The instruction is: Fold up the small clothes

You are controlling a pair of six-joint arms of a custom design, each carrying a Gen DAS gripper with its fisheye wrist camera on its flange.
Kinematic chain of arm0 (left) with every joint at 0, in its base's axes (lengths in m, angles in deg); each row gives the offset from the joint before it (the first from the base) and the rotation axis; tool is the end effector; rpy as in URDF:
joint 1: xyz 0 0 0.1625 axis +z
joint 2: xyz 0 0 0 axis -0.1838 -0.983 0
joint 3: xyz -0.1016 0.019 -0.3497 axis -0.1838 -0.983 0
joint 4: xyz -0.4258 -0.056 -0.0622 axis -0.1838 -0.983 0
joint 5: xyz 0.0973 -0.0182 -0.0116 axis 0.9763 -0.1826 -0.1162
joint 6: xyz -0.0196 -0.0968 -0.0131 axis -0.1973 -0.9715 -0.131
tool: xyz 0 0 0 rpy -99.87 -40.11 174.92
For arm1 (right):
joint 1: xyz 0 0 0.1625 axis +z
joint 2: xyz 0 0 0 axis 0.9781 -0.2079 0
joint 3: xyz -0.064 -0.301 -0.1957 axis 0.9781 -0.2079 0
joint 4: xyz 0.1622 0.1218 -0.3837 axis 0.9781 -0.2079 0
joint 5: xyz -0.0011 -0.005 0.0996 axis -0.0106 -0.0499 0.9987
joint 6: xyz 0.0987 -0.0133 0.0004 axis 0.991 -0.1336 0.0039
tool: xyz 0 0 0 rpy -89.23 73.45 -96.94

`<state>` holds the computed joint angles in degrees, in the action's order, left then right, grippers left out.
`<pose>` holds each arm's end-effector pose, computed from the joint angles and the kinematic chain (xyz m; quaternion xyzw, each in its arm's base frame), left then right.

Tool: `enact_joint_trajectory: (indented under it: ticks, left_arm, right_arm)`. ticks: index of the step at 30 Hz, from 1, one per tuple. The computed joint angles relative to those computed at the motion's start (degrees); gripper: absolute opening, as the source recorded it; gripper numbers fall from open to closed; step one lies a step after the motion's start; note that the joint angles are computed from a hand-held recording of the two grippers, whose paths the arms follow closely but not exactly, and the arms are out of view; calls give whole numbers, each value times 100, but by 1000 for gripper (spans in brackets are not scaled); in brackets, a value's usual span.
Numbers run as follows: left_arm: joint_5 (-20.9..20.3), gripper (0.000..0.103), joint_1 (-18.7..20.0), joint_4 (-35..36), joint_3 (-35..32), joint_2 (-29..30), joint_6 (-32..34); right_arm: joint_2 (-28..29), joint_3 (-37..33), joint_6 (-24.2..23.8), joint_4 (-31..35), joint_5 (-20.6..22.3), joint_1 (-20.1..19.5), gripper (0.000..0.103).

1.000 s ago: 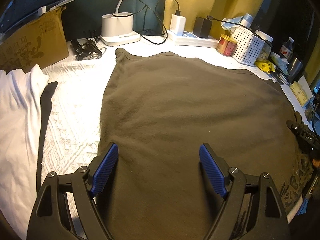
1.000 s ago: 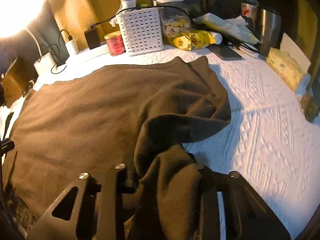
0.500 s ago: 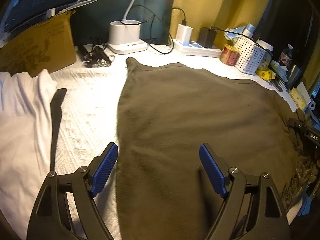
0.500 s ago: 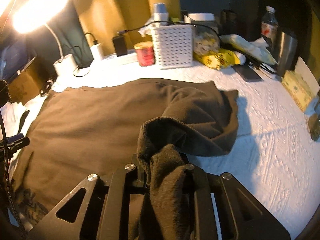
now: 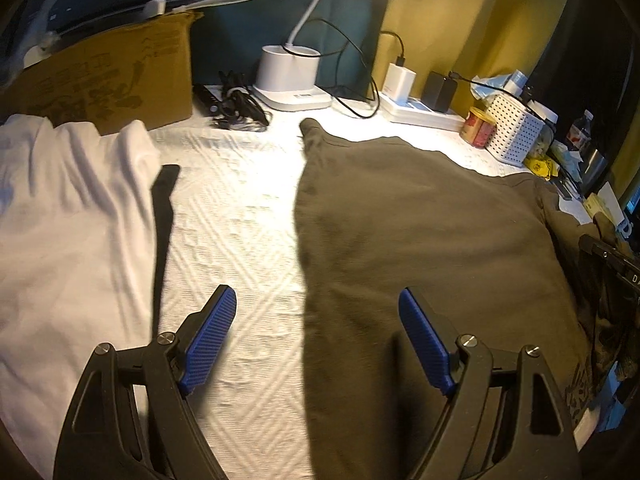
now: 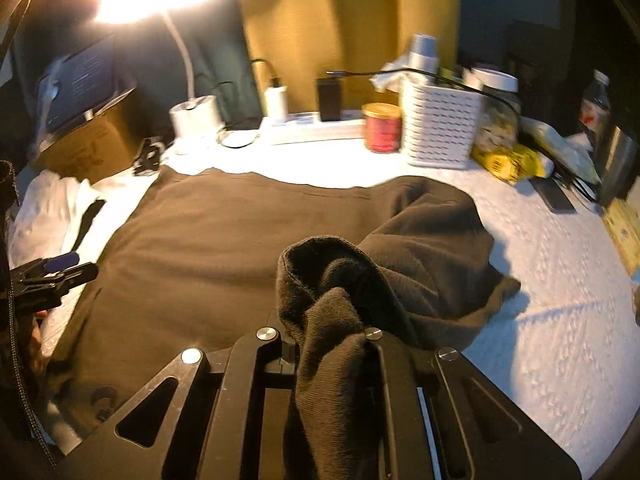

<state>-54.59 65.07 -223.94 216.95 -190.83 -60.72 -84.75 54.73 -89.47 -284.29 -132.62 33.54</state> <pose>-0.0064 -0.3553 0.2260 0.1681 0.8970 -0.3080 0.2689 0.2168 -0.3543 0.0496 0.1969 -0.8693 0.3407 0.2992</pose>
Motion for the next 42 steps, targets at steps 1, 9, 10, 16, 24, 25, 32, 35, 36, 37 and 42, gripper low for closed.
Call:
enact_joint_trajectory:
  ticks: [1,9,10,16,24,25,32,35,36,37,42]
  left_arm:
    - [0,83,14,19,7,-54,18]
    - [-84,83,152,178,103,-582,162]
    - [-112,83,174,187,118,-650,186]
    - [-182,83,272,289,226,-1137,296]
    - [-171,83,322,729,338,-1889,348]
    - [-161,83,317,809,350,-1999,349]
    - [55,83,150,1451,424,-2727,244]
    - [243,83,-22,1834,452,-3064,136]
    - [340,83,-120,2035,458,-3205,65]
    - [408,83,-192,2171,466,-3306,10]
    - [716,83,-612,2794,429,-3559,-340]
  right_arm:
    - [64,-55,5,51,11,57,13]
    - [487,-468,89,512,150,356,13]
    - [561,-538,110,600,191,384,13]
    - [981,-958,61,1020,376,634,12]
    - [1491,-1454,5,1487,658,924,11]
    - [1532,-1483,10,1518,701,952,11]
    - [1752,-1690,145,1866,904,1102,12]
    - [1814,-1777,357,2332,1138,969,22]
    - [1776,-1759,359,2469,1290,935,38]
    - [1734,-1703,330,2455,1412,938,46]
    - [1478,-1366,11,2206,1604,1128,54]
